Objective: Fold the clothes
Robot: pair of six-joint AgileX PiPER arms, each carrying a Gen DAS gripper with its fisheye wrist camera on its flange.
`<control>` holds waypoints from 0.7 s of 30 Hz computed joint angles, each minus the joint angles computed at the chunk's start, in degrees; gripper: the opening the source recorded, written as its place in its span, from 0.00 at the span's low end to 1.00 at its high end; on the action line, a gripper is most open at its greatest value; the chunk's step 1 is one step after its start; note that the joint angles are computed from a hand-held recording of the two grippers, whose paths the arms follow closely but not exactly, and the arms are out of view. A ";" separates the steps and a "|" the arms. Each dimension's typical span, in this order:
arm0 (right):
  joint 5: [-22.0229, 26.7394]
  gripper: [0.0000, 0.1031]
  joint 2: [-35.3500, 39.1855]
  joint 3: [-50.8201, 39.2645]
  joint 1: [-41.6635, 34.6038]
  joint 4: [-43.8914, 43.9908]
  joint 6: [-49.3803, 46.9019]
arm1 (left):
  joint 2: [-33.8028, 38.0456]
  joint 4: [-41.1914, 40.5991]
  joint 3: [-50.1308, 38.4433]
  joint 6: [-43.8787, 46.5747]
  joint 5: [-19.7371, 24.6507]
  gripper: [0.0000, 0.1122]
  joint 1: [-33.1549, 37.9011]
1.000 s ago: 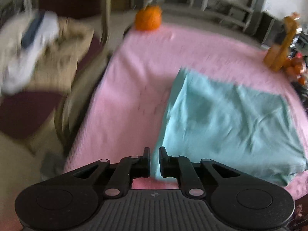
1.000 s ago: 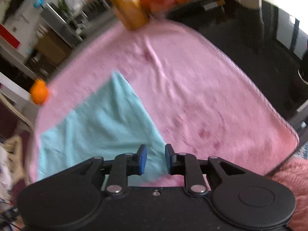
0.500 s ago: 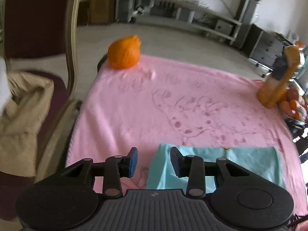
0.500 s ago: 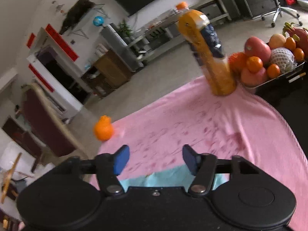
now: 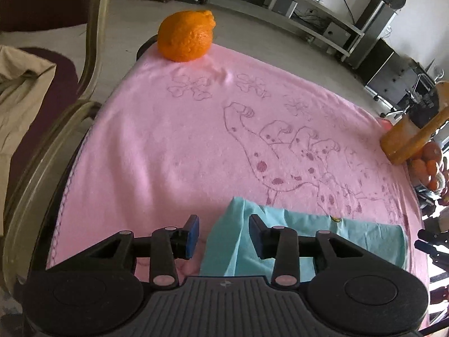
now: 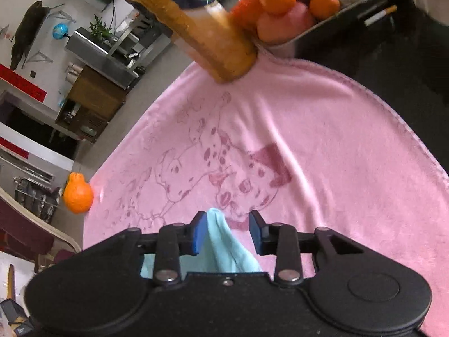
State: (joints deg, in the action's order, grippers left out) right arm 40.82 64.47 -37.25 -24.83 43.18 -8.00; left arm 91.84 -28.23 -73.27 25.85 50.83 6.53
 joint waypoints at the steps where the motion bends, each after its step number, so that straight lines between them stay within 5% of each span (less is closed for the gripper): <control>1: -1.13 0.32 0.41 -0.30 1.06 -1.39 1.00 | -0.40 0.78 -0.04 -0.77 -0.32 0.34 -0.38; 7: -0.88 0.32 -0.09 -0.29 -0.15 -2.24 1.44 | -5.02 2.34 2.59 3.58 -1.08 0.34 -2.70; 11: 1.03 0.32 0.28 -0.33 -1.32 -0.24 -0.99 | -6.54 10.40 6.81 1.57 -8.61 0.23 -8.51; 21: -1.60 0.33 3.56 -1.58 3.91 -4.54 2.38 | -5.72 27.69 11.48 -4.47 -18.11 0.22 -15.71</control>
